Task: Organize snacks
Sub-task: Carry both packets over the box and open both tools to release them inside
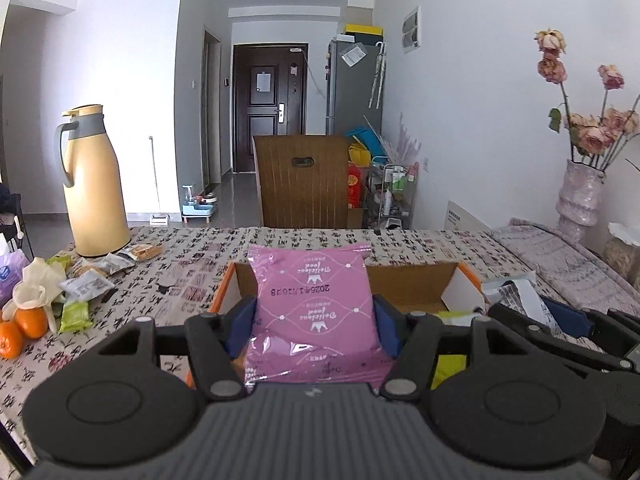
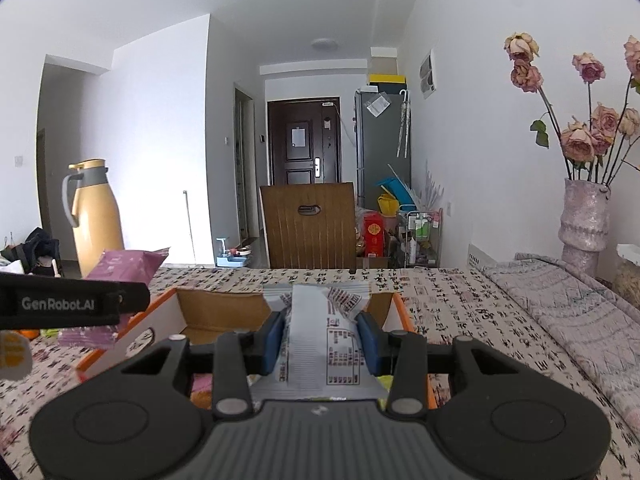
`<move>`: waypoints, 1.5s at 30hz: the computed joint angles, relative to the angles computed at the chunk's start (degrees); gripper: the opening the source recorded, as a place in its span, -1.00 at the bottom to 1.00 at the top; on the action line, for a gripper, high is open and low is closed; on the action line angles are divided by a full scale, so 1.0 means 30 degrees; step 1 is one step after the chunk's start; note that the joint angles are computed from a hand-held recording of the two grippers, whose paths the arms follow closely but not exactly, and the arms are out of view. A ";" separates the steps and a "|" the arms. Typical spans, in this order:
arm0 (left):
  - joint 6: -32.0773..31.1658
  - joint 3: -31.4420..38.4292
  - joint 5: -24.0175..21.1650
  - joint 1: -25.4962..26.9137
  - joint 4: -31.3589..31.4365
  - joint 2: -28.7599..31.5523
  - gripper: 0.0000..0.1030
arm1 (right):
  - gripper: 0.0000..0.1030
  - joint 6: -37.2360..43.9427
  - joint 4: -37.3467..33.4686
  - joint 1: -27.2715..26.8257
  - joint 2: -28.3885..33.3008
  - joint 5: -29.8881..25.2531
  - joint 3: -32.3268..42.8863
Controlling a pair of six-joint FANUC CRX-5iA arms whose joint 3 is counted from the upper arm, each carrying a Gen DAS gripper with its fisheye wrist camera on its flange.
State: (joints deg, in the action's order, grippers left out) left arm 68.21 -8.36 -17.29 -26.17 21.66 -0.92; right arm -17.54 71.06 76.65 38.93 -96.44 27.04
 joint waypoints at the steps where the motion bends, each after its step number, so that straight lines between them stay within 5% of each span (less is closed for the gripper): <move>1: 0.0708 0.0492 -0.0142 -0.0030 -0.0662 0.0321 0.22 | -0.23 0.0045 -0.0045 -0.0188 -0.0053 0.0158 -0.0068; 10: 0.4164 0.3011 -0.1194 -0.0088 -0.3795 0.2520 0.22 | -0.23 -0.0937 -0.0727 -0.1241 -0.0553 0.1575 -0.1280; 15: 0.4012 0.3521 -0.2066 0.0066 -0.3633 0.3202 0.22 | -0.23 -0.1184 -0.1165 -0.1312 -0.0669 0.1985 -0.1582; 23: 0.2738 0.2418 -0.0955 0.0115 -0.2324 0.2792 0.22 | -0.22 -0.1357 -0.1393 -0.1181 -0.0658 0.1891 -0.1608; 28: 0.2296 0.1478 0.0364 0.0111 -0.1662 0.2257 0.68 | -0.16 -0.1673 -0.1444 -0.1098 -0.0696 0.1816 -0.1647; 34: 0.2772 0.1052 0.1113 0.0163 -0.1542 0.1902 1.00 | 0.81 -0.2212 -0.0847 -0.0945 -0.0725 0.1470 -0.1937; 38: 0.2611 0.1028 0.0999 0.0201 -0.1284 0.1895 1.00 | 1.00 -0.2651 -0.0620 -0.0885 -0.0862 0.1434 -0.2226; 45: 0.2658 0.0944 0.0940 0.0216 -0.1175 0.1816 1.00 | 1.00 -0.2783 -0.0726 -0.0894 -0.0845 0.1344 -0.2196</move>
State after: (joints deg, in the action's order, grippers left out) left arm 76.19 -5.53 -14.47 -25.52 18.13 4.53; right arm -25.89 68.88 73.96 36.39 -92.41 20.46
